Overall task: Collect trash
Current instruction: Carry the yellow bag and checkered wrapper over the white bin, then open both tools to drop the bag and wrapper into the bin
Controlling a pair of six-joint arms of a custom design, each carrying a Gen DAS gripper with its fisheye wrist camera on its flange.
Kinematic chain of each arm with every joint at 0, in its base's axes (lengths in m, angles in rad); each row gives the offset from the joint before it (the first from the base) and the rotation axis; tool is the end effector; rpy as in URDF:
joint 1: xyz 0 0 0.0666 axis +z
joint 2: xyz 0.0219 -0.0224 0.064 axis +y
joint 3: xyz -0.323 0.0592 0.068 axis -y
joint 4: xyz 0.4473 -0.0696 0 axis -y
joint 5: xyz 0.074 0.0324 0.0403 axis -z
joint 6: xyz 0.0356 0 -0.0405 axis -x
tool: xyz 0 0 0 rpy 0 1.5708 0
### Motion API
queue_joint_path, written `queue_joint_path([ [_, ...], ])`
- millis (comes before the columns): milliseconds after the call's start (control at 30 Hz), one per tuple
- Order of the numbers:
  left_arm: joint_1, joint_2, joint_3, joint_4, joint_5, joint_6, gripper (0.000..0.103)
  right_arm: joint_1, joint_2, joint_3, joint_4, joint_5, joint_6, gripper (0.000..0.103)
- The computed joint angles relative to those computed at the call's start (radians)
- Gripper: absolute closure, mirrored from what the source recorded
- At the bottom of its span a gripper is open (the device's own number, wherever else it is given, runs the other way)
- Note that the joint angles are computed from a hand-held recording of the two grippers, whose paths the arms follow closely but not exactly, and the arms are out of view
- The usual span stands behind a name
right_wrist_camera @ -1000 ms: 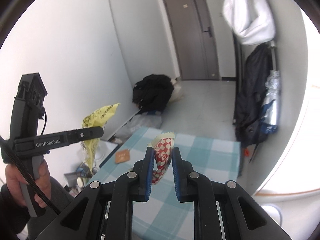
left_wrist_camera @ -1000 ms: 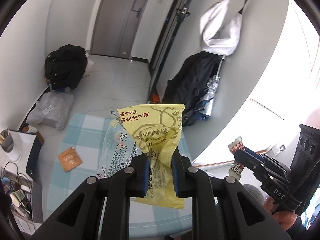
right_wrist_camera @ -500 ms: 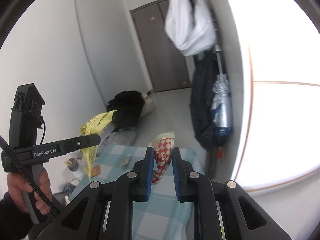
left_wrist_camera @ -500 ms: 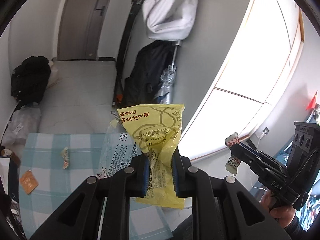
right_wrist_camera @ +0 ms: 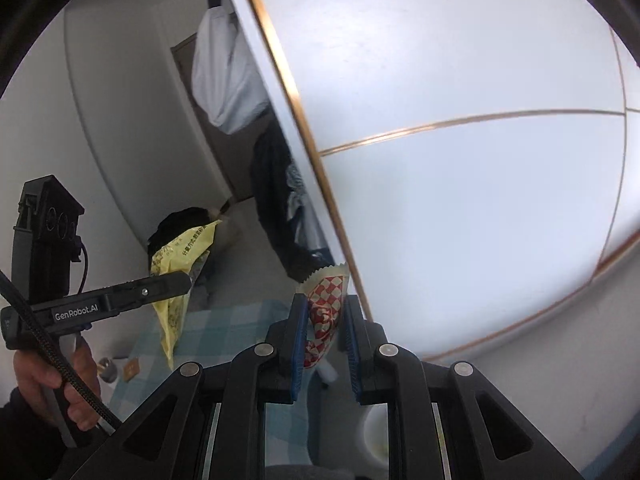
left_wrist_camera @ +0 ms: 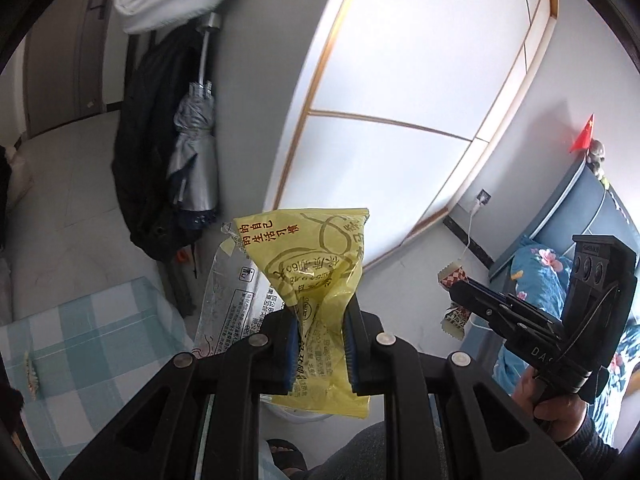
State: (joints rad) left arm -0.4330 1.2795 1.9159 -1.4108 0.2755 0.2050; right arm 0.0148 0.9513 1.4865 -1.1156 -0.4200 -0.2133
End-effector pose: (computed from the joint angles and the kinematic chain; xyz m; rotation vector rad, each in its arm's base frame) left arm 0.3872 -0.1901 0.6495 0.4110 2.3624 -0.6309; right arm 0.3632 0.0195 0.6026 -0.0330 2.1504 0.5837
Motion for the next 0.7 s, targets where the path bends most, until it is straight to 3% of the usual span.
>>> queue_joint_path([
  [133,-0.037,0.061,0.000,-0.024,0.028,-0.010,0.089,-0.070,-0.005,-0.053,-0.022,-0.012,0.009,0.086],
  [333,-0.041,0.136,-0.050,-0.058,0.145,0.024,0.089,-0.142,0.003,-0.147,-0.045,-0.025,0.007,0.086],
  [700,-0.062,0.348,0.003,-0.200,0.252,0.021,0.089,-0.169,0.053,-0.321,-0.039,-0.103,-0.037,0.086],
])
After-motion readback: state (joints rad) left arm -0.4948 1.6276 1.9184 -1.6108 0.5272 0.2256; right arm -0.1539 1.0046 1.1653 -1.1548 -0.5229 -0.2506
